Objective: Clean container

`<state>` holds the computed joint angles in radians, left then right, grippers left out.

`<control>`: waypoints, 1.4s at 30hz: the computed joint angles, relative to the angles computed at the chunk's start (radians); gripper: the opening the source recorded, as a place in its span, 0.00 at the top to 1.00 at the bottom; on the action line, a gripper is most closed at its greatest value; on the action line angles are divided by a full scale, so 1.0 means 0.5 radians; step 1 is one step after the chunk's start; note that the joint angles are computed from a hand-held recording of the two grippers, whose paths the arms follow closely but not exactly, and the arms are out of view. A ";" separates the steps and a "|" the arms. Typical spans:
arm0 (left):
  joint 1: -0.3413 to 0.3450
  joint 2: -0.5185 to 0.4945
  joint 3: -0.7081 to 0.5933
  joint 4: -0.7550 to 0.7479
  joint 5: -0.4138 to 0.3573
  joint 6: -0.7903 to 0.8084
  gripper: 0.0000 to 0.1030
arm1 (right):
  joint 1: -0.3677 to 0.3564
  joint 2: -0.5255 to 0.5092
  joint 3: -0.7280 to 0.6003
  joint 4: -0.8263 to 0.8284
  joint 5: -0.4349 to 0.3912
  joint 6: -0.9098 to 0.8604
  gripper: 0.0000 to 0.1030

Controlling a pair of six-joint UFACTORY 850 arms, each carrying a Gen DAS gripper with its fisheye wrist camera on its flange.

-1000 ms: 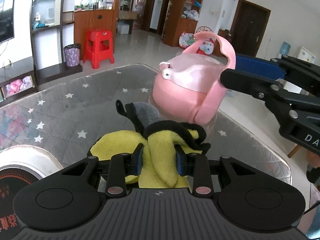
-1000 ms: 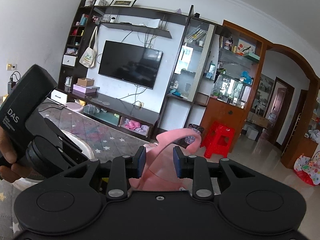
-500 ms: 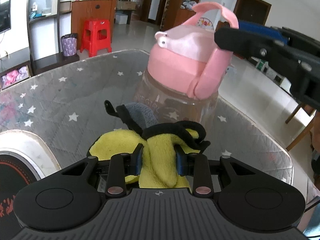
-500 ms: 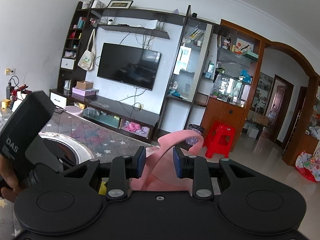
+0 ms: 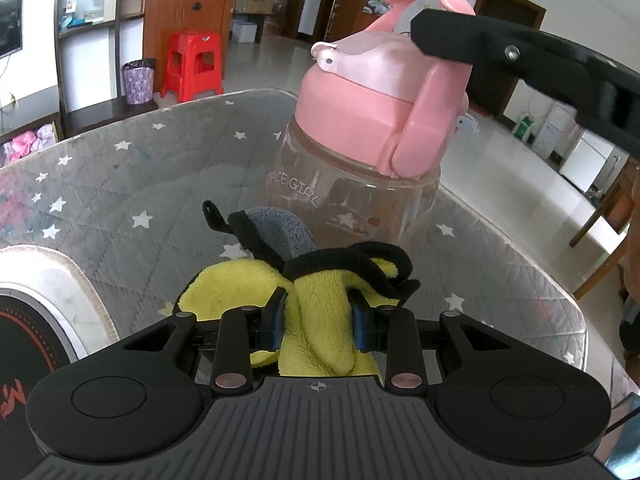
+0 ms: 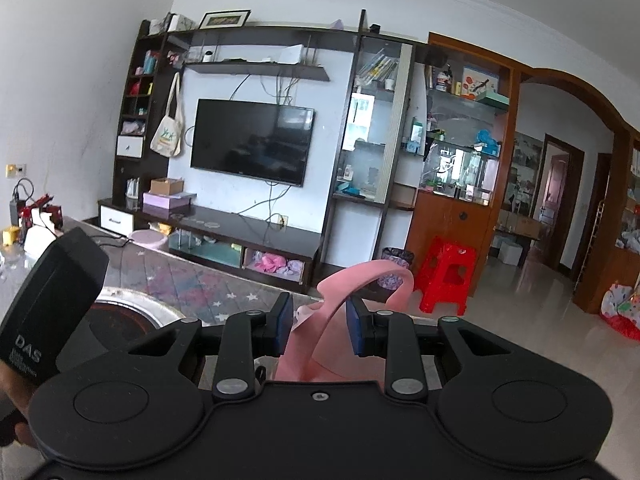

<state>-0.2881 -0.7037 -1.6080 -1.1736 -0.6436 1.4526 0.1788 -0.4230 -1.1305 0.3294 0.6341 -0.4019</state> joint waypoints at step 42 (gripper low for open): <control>0.247 0.335 0.444 -0.276 0.134 0.162 0.69 | -0.003 -0.110 -0.344 -0.967 -0.230 0.688 0.84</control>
<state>-0.1646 -0.5364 -1.3859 -1.3115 -0.5767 1.5337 0.1771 -0.4779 -1.3026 -0.1539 0.5189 -0.0580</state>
